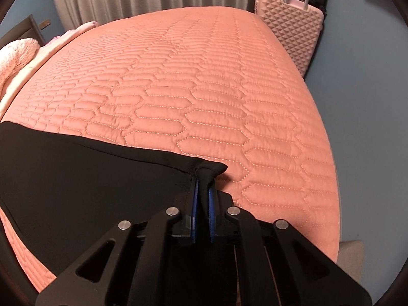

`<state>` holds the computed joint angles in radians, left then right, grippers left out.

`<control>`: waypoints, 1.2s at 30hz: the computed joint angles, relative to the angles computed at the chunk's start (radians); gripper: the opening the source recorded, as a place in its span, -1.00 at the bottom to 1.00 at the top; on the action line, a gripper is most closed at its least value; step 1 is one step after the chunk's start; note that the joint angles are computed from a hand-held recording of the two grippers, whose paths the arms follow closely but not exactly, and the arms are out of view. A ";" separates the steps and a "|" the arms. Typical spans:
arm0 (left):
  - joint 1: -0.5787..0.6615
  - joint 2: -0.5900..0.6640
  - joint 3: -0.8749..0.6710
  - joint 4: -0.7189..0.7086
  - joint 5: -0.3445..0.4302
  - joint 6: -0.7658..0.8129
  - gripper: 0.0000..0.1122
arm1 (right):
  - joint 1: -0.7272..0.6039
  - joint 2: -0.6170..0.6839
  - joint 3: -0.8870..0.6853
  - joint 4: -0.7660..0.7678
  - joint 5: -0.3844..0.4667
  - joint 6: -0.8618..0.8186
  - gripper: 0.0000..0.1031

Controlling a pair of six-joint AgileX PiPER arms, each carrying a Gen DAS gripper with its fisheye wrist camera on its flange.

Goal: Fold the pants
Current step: 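Grasp the black trousers' leg hems with both grippers and lift them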

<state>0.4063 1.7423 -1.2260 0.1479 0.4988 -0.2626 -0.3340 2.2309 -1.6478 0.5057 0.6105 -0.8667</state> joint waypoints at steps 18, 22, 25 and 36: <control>0.060 0.334 -0.310 -0.315 0.099 0.431 -0.29 | 0.059 -0.018 0.050 -0.162 -0.110 0.189 -0.83; 0.120 0.296 -0.293 -0.524 0.111 0.569 -0.82 | 0.062 -0.043 0.092 -0.150 -0.154 0.190 -0.84; 0.163 0.178 -0.159 -0.784 0.045 0.820 -0.83 | 0.042 -0.100 0.158 0.006 -0.185 0.064 -0.88; 0.620 -0.316 0.169 -1.299 0.586 1.337 -0.82 | -0.244 -0.575 0.488 0.509 0.143 -0.484 -0.92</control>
